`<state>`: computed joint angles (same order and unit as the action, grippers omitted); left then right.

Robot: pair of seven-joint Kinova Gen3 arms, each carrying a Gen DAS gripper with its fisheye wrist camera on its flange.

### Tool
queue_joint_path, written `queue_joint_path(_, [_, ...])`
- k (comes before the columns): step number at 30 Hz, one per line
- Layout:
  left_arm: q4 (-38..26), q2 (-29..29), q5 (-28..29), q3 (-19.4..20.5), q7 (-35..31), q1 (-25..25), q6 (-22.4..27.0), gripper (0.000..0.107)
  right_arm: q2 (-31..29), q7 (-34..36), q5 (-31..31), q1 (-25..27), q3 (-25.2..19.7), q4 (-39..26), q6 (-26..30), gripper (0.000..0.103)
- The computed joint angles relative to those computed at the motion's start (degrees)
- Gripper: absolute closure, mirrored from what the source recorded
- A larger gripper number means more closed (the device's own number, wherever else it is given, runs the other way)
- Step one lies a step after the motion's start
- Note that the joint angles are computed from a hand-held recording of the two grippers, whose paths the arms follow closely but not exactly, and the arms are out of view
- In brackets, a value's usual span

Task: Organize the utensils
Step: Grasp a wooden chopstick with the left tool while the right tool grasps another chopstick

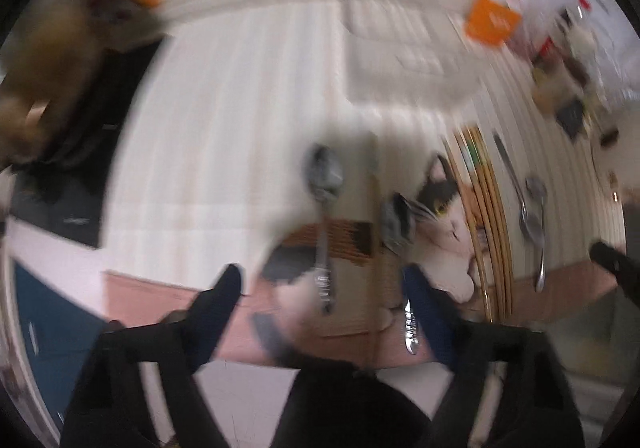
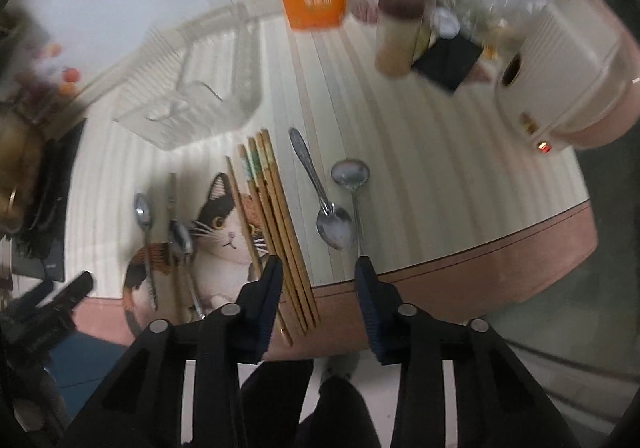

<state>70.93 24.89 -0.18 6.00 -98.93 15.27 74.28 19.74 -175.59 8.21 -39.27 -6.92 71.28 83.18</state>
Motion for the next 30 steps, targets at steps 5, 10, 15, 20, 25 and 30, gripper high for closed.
queue_joint_path(5, [-2.5,7.4,1.6,1.5,-3.6,1.0,4.8,0.070,2.8,2.7,-4.2,2.9,-0.1,2.1,-2.3,0.066])
queue_joint_path(10, [-2.5,8.7,0.9,1.2,-5.1,2.7,4.0,0.084,3.8,5.3,-7.4,4.9,0.0,4.7,-5.9,0.066])
queue_joint_path(15, [-4.5,8.9,2.4,0.7,-4.0,1.6,5.7,0.103,5.5,9.9,-10.1,7.1,-0.3,7.4,-13.0,0.072])
queue_joint_path(20, [-6.0,8.6,2.3,-0.5,-0.8,0.9,7.0,0.103,8.4,15.6,-10.9,7.8,-0.7,7.2,-16.9,0.096])
queue_joint_path(25, [-9.9,9.4,1.2,-0.6,0.7,1.0,10.3,0.103,7.2,16.7,-12.6,8.2,0.0,8.5,-17.2,0.100])
queue_joint_path(30, [-12.8,11.2,0.0,-1.1,2.4,2.4,10.8,0.099,6.1,17.5,-14.1,8.9,-0.2,9.8,-16.4,0.100])
